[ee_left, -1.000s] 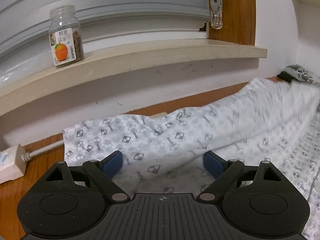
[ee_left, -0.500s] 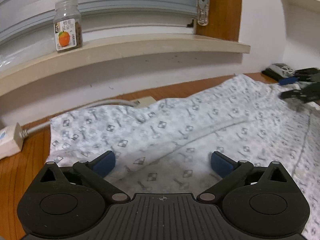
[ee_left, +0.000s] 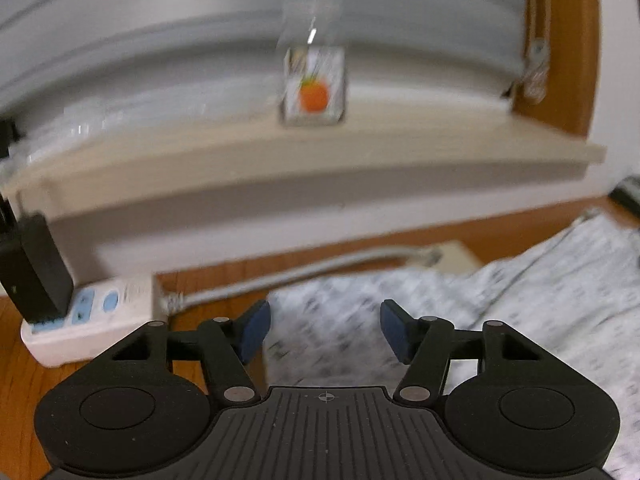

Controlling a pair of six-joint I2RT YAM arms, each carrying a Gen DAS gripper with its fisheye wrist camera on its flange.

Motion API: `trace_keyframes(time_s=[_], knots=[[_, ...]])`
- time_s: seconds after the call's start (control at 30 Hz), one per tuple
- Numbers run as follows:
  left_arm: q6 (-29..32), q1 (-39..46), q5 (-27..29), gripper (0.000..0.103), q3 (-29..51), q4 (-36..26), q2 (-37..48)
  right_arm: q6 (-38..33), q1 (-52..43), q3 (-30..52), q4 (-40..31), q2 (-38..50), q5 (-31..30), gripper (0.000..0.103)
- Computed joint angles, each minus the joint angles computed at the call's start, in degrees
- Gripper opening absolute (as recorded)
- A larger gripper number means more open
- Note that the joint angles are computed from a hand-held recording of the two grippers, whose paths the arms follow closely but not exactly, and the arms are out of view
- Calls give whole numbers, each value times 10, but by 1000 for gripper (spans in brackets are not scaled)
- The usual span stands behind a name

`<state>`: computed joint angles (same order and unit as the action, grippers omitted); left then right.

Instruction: Fold clothes

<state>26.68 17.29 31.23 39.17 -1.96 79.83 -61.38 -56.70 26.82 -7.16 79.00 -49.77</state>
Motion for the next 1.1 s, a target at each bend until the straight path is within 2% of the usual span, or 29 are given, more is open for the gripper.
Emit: trace_keyframes(time_s=[0.07, 0.13, 0.17, 0.2, 0.23, 0.27, 0.37, 0.4, 0.43, 0.5, 0.63, 0.67, 0.7, 0.83, 0.9, 0.97, 1.1], knots=[[-5, 2, -3, 65, 3, 5, 16, 5, 3, -4, 5, -3, 3, 75], [-7, 8, 11, 56, 12, -5, 24, 10, 6, -6, 8, -4, 5, 75], [-8, 13, 23, 42, 12, -1, 24, 14, 9, -7, 10, -5, 7, 76], [-3, 18, 35, 11, 17, -4, 27, 15, 10, -8, 10, -6, 8, 76], [6, 24, 50, 1, 19, -6, 26, 16, 11, -8, 11, -7, 9, 76], [14, 32, 66, 0, 17, -7, 23, 17, 12, -8, 12, -7, 10, 76], [-23, 81, 88, 0, -35, 94, -36, 19, 14, -11, 14, -11, 11, 76], [-39, 103, 107, 0, -29, 93, -36, 19, 14, -13, 17, -13, 12, 76], [-34, 115, 116, 0, -14, 65, -30, 19, 15, -15, 19, -15, 13, 77], [1, 114, 98, 1, -1, 22, -26, 18, 16, -12, 16, -13, 12, 77], [9, 100, 76, 2, -3, 20, -28, 19, 17, -9, 16, -11, 13, 77], [4, 97, 72, 6, 1, 18, -26, 20, 17, -12, 20, -13, 14, 78], [-2, 94, 66, 17, 4, 19, -25, 21, 18, -15, 25, -15, 15, 78], [-6, 60, 65, 37, 8, 7, -34, 23, 20, -17, 30, -14, 16, 78], [8, 19, 54, 57, 9, -4, -39, 23, 19, -14, 27, -11, 15, 78], [14, -35, 25, 61, 14, -7, -38, 22, 19, -13, 25, -10, 14, 78], [42, -151, -41, 61, 50, -21, 11, 22, 18, -16, 28, -11, 14, 78]])
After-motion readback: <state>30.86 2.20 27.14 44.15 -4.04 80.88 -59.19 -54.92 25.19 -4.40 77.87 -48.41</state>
